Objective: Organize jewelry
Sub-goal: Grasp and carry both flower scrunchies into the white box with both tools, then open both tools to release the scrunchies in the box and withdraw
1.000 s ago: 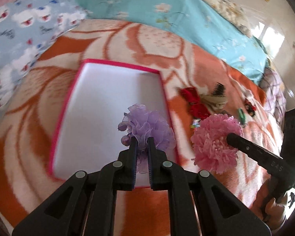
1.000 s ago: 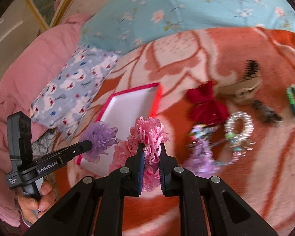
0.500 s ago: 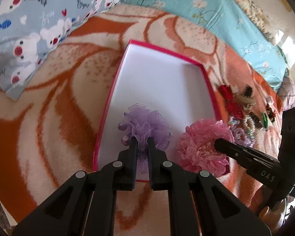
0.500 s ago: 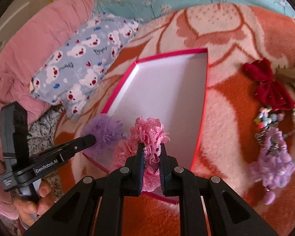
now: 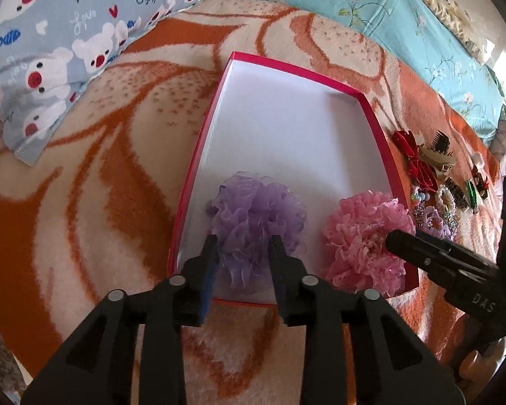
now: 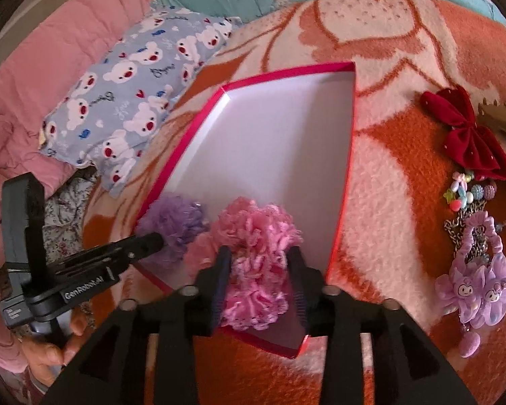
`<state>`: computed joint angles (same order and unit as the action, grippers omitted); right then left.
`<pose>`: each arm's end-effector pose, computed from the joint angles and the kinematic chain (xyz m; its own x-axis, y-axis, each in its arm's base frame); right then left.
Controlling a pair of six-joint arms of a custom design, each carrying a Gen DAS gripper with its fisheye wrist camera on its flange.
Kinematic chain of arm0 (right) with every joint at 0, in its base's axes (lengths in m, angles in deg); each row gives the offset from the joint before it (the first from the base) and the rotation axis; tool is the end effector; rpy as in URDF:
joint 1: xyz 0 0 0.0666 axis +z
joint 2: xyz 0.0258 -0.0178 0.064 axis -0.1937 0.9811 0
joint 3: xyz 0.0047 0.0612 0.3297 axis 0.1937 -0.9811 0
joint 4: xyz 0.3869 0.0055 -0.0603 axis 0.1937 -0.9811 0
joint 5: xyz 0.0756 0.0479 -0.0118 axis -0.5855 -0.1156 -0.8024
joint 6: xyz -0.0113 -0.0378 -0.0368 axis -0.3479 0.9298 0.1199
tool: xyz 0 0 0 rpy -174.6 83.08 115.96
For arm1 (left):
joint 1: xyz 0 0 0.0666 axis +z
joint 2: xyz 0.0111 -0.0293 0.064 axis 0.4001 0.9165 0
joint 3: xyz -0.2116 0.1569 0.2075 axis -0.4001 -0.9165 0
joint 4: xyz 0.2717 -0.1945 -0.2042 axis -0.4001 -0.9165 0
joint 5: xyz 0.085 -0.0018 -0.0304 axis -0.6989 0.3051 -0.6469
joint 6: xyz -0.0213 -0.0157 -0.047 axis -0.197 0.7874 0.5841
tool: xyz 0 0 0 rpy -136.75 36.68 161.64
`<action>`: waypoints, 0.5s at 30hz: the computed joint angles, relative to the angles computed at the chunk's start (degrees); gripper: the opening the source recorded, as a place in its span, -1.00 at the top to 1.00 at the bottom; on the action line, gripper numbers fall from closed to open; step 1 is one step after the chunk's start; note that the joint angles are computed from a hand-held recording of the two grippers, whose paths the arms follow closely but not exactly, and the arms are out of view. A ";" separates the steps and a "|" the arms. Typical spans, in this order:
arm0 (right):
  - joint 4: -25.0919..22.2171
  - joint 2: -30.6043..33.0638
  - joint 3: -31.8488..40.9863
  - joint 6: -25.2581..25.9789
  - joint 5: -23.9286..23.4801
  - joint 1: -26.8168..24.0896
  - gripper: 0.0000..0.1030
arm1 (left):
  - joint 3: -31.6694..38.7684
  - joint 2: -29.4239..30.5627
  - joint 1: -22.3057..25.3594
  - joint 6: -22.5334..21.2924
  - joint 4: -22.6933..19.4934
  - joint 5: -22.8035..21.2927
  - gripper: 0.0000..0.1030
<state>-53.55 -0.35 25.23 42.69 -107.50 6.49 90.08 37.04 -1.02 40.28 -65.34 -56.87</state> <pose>0.4243 0.1527 0.4753 -0.7953 -0.3692 -0.4809 -0.5689 0.7285 0.3816 0.3244 -0.1377 0.4937 -0.7568 -0.4073 -0.5113 -0.3834 0.9101 -0.1575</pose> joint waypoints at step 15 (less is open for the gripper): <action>-0.15 -1.58 1.20 -0.33 -2.05 -3.14 -0.03 | 4.18 1.06 -1.87 0.16 -1.71 -2.63 0.01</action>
<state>-53.70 -1.93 26.42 42.36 -109.55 3.35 94.26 38.10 -2.89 40.43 -67.04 -59.50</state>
